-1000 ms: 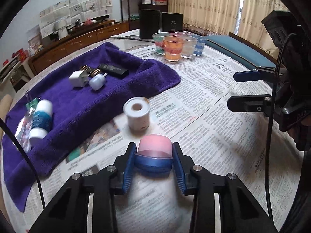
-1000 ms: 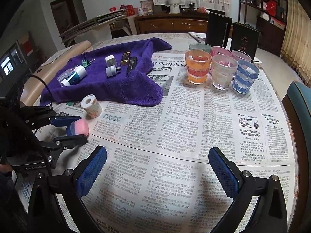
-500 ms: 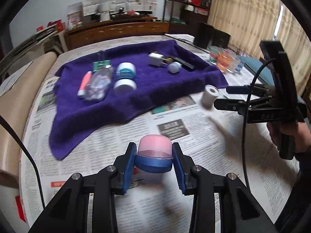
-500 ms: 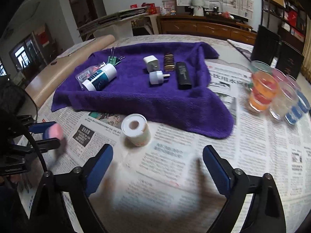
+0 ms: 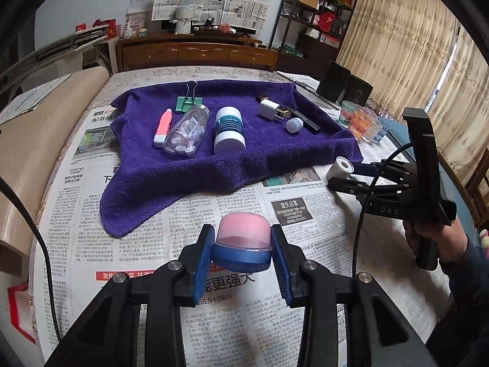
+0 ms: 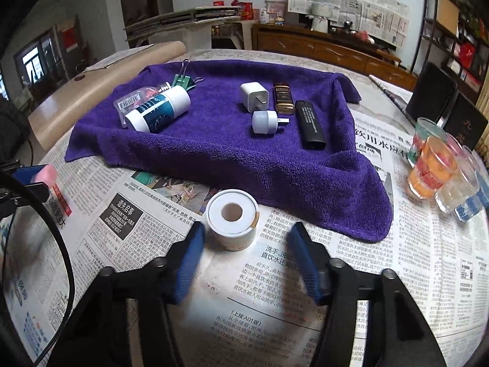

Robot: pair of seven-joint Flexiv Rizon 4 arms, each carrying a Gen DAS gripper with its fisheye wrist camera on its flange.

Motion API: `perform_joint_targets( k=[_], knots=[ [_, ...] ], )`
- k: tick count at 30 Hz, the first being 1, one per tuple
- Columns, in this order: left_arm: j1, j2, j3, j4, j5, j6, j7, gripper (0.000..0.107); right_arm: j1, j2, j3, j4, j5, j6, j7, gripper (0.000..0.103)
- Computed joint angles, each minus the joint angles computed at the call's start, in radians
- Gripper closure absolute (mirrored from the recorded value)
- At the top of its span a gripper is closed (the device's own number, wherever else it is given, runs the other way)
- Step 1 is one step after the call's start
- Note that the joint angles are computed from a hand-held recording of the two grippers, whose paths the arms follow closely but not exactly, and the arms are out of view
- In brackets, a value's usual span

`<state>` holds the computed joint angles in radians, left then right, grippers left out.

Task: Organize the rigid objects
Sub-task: 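Grasp the white tape roll with the right tool while the left tool holds the jar, then carry the jar with the left tool while the right tool carries the tape roll onto the towel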

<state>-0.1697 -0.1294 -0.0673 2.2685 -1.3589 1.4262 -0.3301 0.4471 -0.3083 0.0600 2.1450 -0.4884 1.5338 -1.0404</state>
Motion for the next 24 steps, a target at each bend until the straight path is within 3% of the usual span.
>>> perform_joint_targets(
  k=[5,8,11,15,18,24],
  knots=[
    [0.004,0.003,0.002,0.003,-0.001,-0.009,-0.003,0.071,-0.014,-0.011,0.026,-0.028,0.020,-0.027,-0.019,0.058],
    [0.005,0.003,0.005,0.003,0.000,-0.006,-0.010,0.071,-0.027,-0.015,0.050,-0.043,0.036,-0.044,-0.046,0.075],
    [0.008,0.003,0.006,0.000,-0.003,-0.005,-0.017,0.071,-0.028,-0.015,0.054,-0.044,0.049,-0.041,-0.055,0.075],
    [0.010,0.001,0.008,-0.006,0.011,0.003,-0.036,0.071,-0.095,-0.024,0.152,-0.077,0.162,-0.071,-0.140,0.075],
    [0.015,0.001,0.006,-0.015,0.018,0.003,-0.052,0.071,-0.098,-0.005,0.160,-0.071,0.184,-0.075,-0.161,0.075],
    [0.044,-0.023,0.013,-0.071,0.184,-0.033,-0.183,0.071,-0.136,0.040,0.208,-0.105,0.284,-0.111,-0.261,0.075]
  ],
)
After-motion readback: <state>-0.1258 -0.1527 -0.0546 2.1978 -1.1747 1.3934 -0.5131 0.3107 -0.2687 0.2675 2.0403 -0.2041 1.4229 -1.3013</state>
